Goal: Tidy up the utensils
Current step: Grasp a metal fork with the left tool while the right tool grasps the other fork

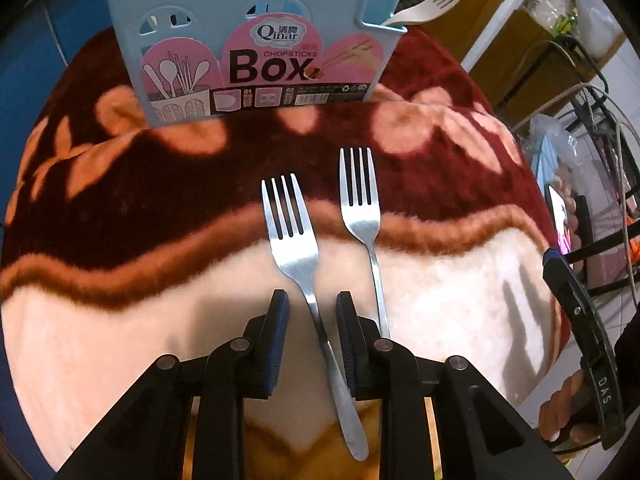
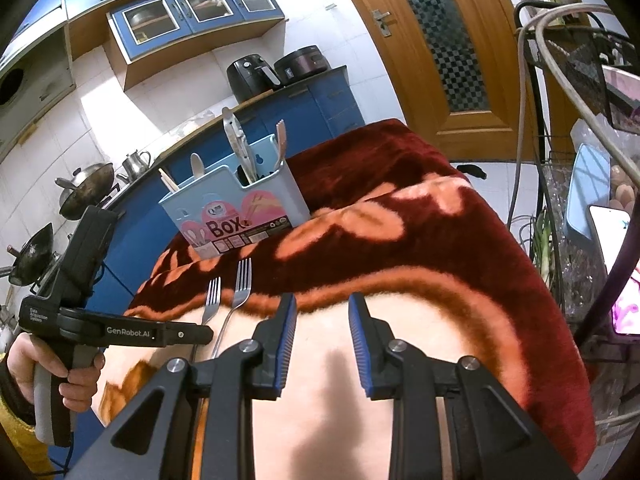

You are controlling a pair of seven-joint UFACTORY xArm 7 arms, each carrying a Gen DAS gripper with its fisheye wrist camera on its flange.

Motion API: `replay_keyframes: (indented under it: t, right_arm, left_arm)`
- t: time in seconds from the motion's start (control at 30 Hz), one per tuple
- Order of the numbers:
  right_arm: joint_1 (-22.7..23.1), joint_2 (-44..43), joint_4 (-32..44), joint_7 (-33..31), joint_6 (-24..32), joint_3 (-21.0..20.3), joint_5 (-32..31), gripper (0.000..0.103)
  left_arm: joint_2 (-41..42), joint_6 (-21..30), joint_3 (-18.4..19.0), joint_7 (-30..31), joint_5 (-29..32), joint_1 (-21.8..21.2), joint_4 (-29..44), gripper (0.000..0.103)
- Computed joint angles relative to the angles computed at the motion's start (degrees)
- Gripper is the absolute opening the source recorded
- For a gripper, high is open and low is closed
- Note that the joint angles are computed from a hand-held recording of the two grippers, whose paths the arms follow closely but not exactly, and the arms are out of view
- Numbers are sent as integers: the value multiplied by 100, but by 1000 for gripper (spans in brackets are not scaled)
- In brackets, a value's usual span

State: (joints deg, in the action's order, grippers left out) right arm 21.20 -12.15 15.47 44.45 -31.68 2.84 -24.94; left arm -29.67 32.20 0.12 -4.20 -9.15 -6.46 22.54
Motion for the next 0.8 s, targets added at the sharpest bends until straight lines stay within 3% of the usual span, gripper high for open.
replay_keyframes:
  t: [0.13, 0.27, 0.47, 0.63, 0.8]
  right_arm:
    - [1, 72, 13, 87, -70, -7, -22, 30]
    - [15, 235, 182, 424, 39, -109, -389, 31]
    - [72, 168, 298, 406, 381, 87, -296, 31]
    - [385, 126, 533, 490, 796, 39, -399, 31]
    - [956, 123, 854, 887, 1245, -421, -943, 31]
  left_arm:
    - [-148, -439, -41, -14, 100, -3, -269, 10]
    - [-364, -889, 346, 319, -290, -291, -562, 6]
    - [-1168, -1687, 688, 733, -546, -480, -1256, 4]
    - [-1664, -1994, 957, 922, -606, -551, -1549, 4]
    - [-2315, -2289, 1193, 1117, -578, -413, -1867, 4]
